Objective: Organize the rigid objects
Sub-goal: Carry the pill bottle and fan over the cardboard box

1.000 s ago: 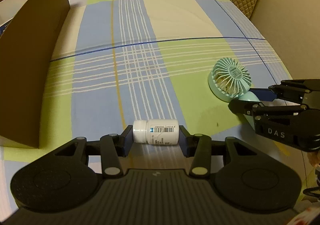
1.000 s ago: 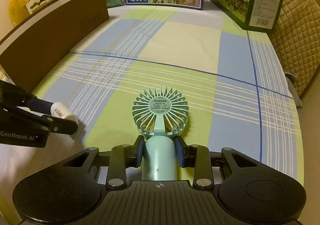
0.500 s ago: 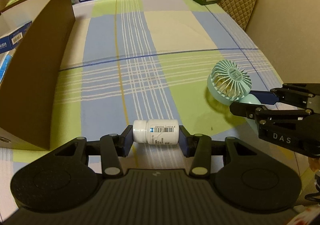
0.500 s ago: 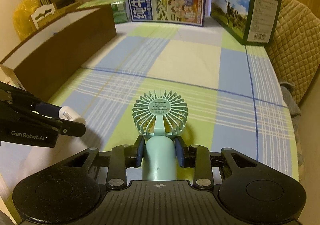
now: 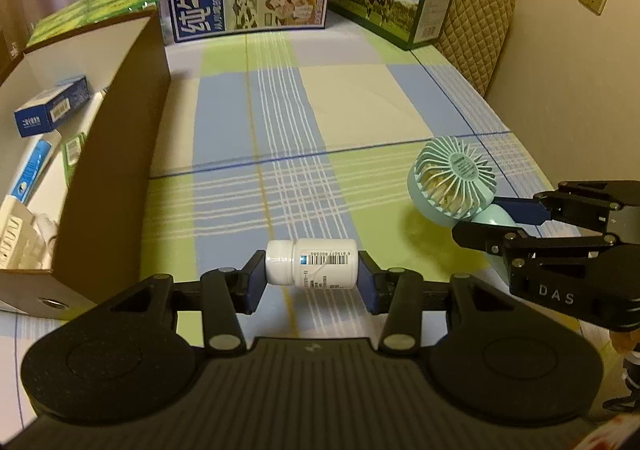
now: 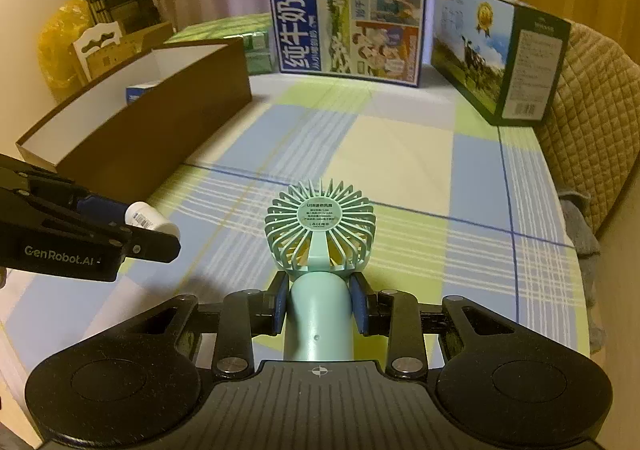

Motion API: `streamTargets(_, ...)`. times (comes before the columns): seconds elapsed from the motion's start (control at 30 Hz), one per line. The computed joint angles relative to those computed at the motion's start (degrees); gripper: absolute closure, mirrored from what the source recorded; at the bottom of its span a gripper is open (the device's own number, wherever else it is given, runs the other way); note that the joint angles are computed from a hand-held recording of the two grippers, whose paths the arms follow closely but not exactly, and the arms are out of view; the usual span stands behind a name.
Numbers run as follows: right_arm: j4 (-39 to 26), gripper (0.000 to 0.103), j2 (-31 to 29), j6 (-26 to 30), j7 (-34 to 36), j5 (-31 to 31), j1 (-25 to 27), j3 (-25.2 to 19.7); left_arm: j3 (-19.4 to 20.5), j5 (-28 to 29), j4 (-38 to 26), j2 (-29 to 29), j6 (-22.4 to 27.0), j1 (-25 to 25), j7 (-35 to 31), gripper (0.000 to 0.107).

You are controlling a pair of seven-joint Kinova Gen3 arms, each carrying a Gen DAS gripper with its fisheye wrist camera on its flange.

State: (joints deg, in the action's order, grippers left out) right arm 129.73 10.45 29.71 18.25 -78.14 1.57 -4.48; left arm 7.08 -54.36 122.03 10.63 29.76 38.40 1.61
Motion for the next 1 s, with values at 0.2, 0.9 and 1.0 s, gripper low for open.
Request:
streamTargets(0.2, -0.26, 0.074, -1.91, 0.50, -2.81, 0.32, -1.87, -0.50, 0.76, -1.10, 1.26, -3.23, 0.94, -1.24, 0.11, 0.066)
streamTargets(0.9, -6.94, 0.074, -2.91, -0.11, -18.47, 0.28, -16.31, -6.62, 2.83, 7.10, 10.61, -23.20, 0.86, -18.85, -16.59, 0.066)
streamTargets(1.0, -8.61, 0.074, -2.00, -2.44, -21.50, 0.27, -19.26, -8.37, -0.17, 9.29, 11.89, -25.81, -0.36, -20.95, -22.53, 0.066)
